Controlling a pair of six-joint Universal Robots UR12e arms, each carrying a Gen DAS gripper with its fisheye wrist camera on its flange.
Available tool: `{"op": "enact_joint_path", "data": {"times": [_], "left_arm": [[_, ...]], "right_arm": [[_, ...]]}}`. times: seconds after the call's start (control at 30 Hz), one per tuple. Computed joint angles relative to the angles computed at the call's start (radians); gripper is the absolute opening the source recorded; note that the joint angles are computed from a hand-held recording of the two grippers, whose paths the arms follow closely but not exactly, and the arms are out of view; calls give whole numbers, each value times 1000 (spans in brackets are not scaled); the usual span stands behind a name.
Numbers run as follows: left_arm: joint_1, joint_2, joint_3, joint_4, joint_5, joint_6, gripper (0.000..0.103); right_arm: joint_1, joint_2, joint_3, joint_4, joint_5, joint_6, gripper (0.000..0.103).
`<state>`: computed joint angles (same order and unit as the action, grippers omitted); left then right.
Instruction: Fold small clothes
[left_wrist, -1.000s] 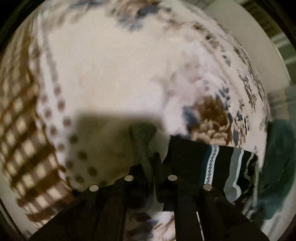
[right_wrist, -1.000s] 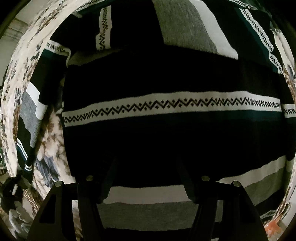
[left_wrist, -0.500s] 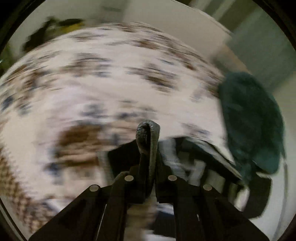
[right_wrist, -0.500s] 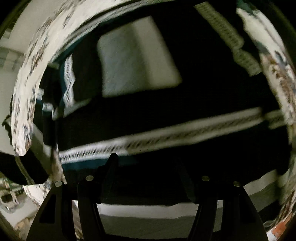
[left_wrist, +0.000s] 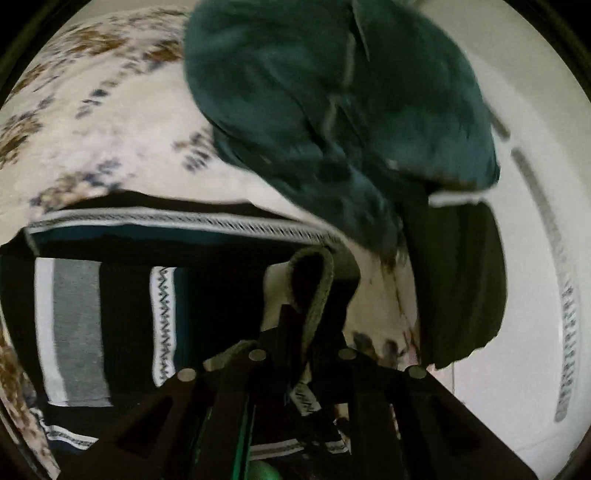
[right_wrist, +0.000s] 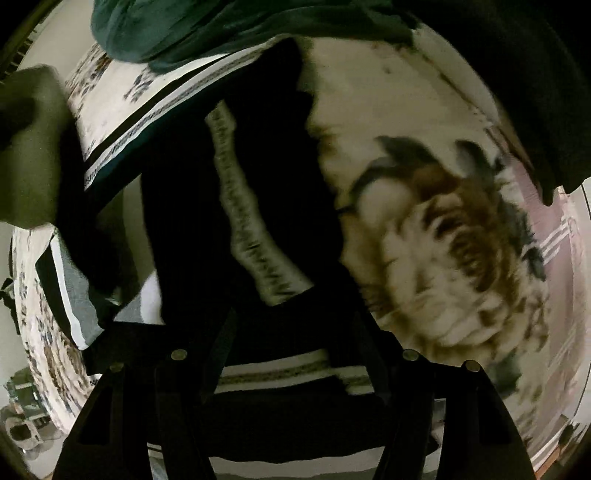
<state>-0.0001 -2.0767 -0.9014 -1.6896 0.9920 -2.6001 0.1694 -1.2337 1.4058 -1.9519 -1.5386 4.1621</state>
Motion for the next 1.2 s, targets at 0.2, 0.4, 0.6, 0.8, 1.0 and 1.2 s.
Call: {"op": "enact_joint_path", "data": {"times": [0.2,0.4,0.6,0.8,1.0,1.2], "left_arm": [[6,5,-11,62,46,-45,82],[105,4,-29,270,190,-209,82],[173,-5,-69,387,430,-253,82],[195,-23,-74,388,467,-311,82],[182,-47,-46,379,434,-312,82],[128,-120,22,373,450,-253,82]], "right_arm": [[-36,-76,85,-87,37,3,67],[-49,-74,66,-232,6,-10,67],[-51,66,-95,-150,-11,-109,67],[-20,157,-222,30,-129,-143,8],[15,115,-230,68,-303,-79,8],[-19,102,-190,143,-268,-17,8]]}}
